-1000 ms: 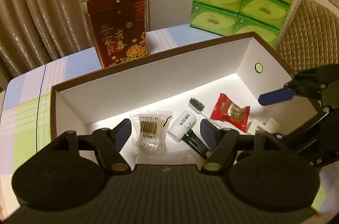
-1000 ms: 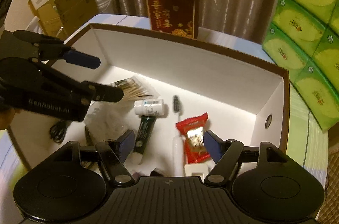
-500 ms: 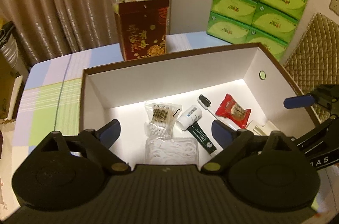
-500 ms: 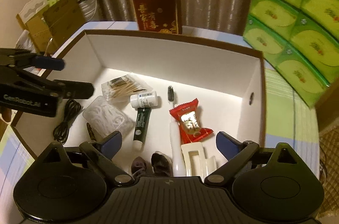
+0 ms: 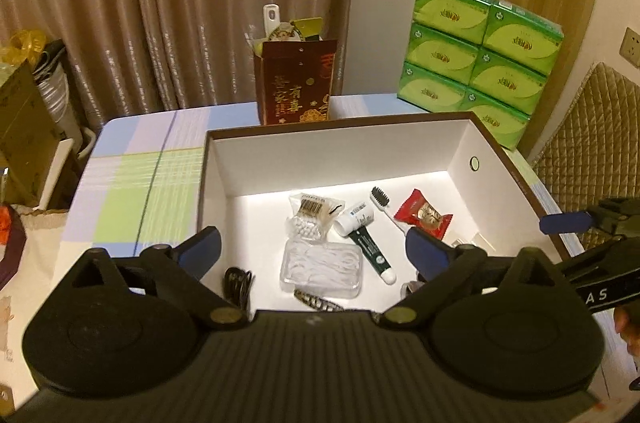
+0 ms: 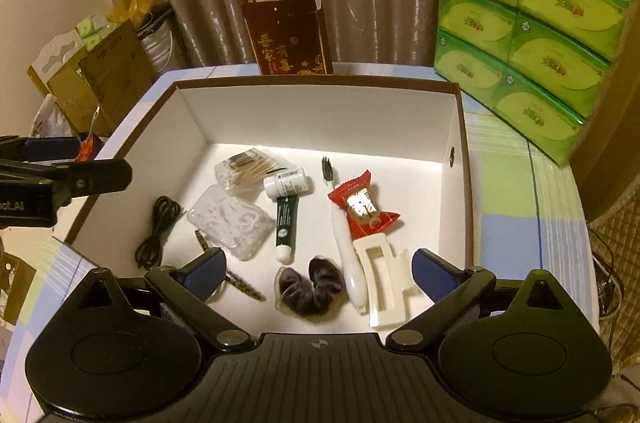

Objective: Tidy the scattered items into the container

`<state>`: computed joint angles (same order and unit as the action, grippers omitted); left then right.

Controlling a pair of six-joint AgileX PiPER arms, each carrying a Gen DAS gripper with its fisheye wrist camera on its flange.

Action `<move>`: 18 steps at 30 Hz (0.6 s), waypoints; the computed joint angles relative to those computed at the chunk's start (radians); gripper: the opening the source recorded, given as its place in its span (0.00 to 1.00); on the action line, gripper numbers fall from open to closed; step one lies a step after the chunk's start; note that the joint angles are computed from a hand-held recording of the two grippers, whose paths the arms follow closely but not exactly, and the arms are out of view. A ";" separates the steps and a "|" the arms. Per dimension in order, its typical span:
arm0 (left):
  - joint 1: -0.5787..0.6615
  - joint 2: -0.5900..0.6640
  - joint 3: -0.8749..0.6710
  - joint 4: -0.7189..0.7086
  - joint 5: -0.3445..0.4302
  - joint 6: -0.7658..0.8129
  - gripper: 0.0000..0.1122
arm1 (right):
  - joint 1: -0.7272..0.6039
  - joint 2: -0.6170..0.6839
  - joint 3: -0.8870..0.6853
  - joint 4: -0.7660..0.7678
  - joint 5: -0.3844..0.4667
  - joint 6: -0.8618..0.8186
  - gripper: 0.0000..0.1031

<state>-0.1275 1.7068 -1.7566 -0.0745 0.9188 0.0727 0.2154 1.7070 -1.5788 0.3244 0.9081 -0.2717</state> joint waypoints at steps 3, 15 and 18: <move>-0.002 -0.055 0.042 0.011 0.008 -0.035 0.86 | 0.003 -0.049 0.042 0.003 -0.008 0.004 0.95; -0.058 -0.253 0.191 0.105 0.043 -0.178 0.86 | 0.017 -0.238 0.176 -0.016 -0.009 0.037 0.96; -0.079 -0.291 0.212 0.128 0.061 -0.215 0.86 | 0.022 -0.283 0.206 -0.022 -0.011 0.038 0.96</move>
<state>-0.2066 1.4161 -1.5446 0.0533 0.9797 -0.1425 0.2373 1.4242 -1.3732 0.3029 0.8974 -0.2337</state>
